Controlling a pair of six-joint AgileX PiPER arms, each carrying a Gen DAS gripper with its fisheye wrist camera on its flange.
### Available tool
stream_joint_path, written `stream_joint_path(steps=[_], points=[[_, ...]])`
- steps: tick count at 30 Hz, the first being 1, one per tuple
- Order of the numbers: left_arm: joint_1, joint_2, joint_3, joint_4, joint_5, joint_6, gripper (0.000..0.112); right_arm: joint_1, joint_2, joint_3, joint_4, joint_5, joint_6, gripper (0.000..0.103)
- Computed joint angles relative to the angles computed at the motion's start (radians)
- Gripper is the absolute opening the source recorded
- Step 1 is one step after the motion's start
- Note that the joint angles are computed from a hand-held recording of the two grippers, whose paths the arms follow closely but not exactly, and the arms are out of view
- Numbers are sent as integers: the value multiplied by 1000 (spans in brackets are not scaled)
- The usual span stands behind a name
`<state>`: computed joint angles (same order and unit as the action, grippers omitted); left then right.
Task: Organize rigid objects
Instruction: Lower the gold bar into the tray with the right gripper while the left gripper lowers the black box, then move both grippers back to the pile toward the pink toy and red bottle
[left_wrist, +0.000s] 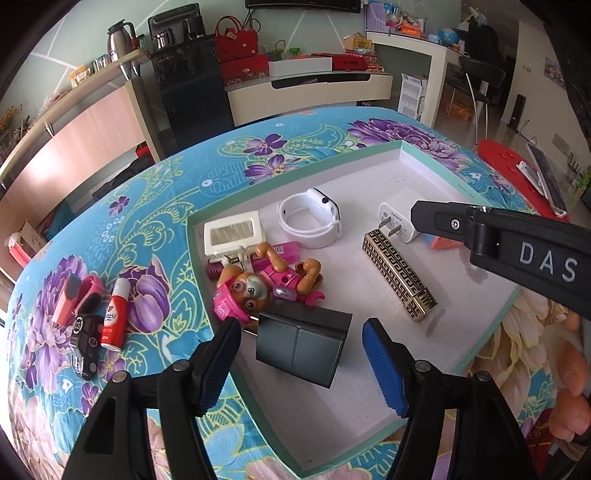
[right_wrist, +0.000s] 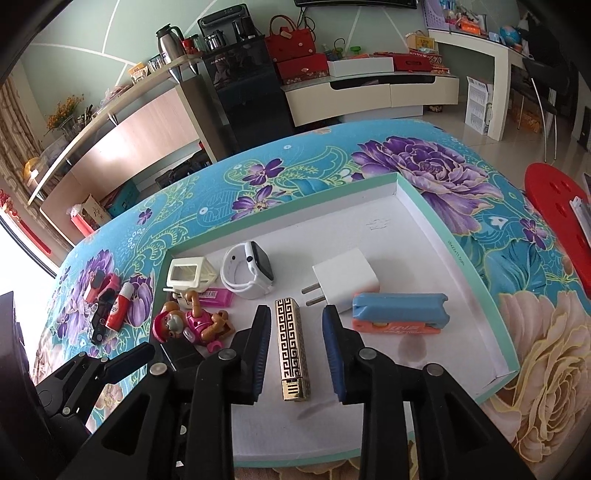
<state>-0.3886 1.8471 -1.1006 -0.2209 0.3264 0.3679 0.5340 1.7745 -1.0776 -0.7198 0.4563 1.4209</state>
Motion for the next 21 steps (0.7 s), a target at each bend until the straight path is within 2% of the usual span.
stream_joint_path(steps=[5, 11, 19, 21], points=[[28, -45, 13, -96, 5, 100, 72, 6, -30, 17, -71, 16, 77, 29], [84, -74, 17, -148, 3, 129, 72, 2, -29, 22, -87, 18, 101, 29], [172, -71, 5, -106, -10, 26, 72, 8, -1, -1, -57, 17, 59, 29], [183, -69, 4, -26, -25, -73, 72, 9, 12, -13, -37, 19, 36, 29]])
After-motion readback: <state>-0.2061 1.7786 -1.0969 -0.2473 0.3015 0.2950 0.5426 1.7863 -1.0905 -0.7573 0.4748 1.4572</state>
